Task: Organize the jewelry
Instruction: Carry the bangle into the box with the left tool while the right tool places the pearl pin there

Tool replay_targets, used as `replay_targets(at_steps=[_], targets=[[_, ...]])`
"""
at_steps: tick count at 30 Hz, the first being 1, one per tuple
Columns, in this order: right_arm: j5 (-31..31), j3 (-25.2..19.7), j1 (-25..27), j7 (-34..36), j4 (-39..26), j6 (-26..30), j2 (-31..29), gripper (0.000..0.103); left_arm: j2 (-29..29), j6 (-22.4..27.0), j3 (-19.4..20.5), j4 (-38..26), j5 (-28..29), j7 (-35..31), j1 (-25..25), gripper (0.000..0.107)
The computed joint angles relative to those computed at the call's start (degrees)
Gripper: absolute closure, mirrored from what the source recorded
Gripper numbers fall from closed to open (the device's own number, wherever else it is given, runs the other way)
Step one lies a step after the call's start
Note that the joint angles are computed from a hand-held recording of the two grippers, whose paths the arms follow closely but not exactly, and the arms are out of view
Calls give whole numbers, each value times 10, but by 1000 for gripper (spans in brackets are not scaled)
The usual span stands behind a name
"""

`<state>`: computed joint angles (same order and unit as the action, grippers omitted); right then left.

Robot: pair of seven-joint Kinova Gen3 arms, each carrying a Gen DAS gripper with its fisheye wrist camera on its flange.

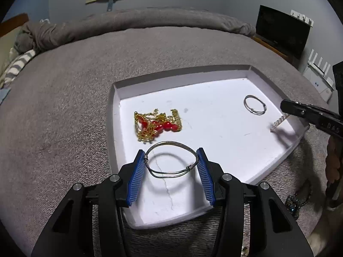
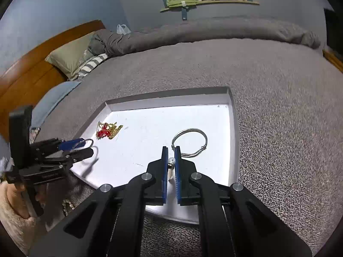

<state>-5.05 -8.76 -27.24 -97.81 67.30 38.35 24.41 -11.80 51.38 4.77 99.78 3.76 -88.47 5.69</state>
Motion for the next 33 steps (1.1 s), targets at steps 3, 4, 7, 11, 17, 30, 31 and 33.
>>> replay_targets(at_steps=[3,4,7,11,17,30,31,33], targets=[[-15,-8,15,10,12,-1,-7,96,6,2,7,-3,-12,2,0,57],[-20,-10,19,14,11,2,-8,96,8,3,9,-3,-16,2,2,57],[-42,-18,33,26,13,7,-9,95,14,3,16,-2,-29,6,5,57],[-45,-12,33,26,10,11,-8,94,12,0,8,1,-23,-1,8,56],[-73,-19,52,30,8,16,-3,90,0,-13,8,13,-23,1,6,54],[-75,-15,47,39,43,-37,-23,63,-28,-20,4,21,-5,6,9,47],[-69,-13,44,36,47,-41,-26,62,-32,-21,5,22,-4,6,9,46],[-47,-2,29,23,60,-53,-36,59,-38,-23,7,25,-6,7,8,41]])
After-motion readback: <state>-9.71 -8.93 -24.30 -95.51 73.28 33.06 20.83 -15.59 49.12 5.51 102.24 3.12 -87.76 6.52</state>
